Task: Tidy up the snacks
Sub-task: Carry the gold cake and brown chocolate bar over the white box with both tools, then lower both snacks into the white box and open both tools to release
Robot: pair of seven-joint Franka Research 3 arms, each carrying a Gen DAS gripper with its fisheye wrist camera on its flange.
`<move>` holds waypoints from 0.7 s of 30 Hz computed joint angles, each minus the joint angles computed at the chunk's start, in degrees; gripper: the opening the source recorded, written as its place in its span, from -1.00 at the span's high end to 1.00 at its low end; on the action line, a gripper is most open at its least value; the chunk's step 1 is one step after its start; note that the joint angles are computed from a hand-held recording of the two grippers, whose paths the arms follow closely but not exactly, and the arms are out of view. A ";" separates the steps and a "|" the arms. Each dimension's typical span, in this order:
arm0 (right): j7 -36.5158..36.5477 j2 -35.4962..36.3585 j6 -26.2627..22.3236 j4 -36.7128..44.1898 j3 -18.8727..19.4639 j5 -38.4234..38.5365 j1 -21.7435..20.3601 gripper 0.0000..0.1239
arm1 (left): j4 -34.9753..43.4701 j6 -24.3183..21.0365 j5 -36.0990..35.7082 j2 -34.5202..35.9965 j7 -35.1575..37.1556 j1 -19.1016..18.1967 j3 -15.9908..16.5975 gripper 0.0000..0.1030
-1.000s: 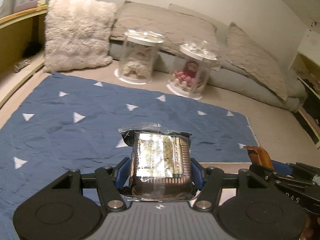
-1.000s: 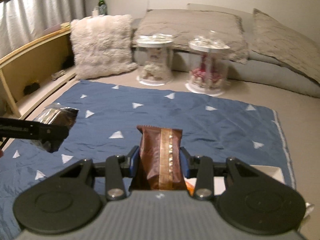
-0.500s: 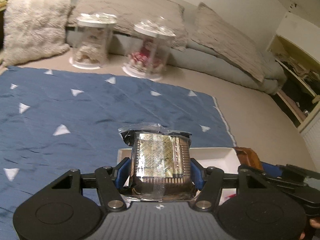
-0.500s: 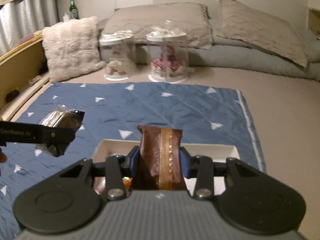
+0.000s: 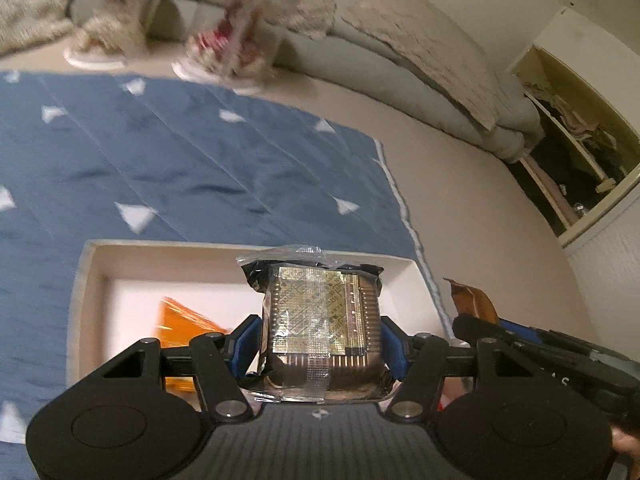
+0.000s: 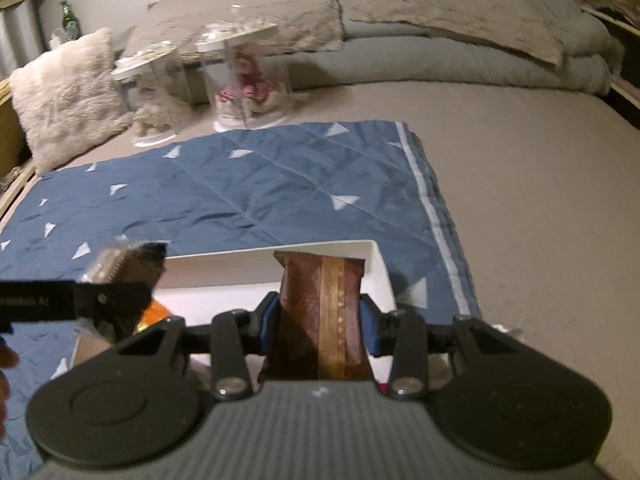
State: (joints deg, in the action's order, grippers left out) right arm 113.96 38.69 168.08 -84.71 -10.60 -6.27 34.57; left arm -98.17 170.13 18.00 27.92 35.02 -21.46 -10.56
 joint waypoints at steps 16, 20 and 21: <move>-4.48 8.24 -6.45 11.62 5.77 5.74 -6.05 0.24 | 12.51 -0.03 -5.82 13.48 -0.45 -3.29 2.07 -0.24; -5.64 9.95 -7.13 14.27 6.28 6.20 -5.92 0.24 | 10.41 3.85 -6.55 13.38 -1.39 -0.06 -0.83 -0.39; -5.75 10.40 -6.71 14.84 6.29 6.30 -5.82 0.23 | 9.97 4.47 -6.83 13.39 -0.61 1.25 -2.32 -0.50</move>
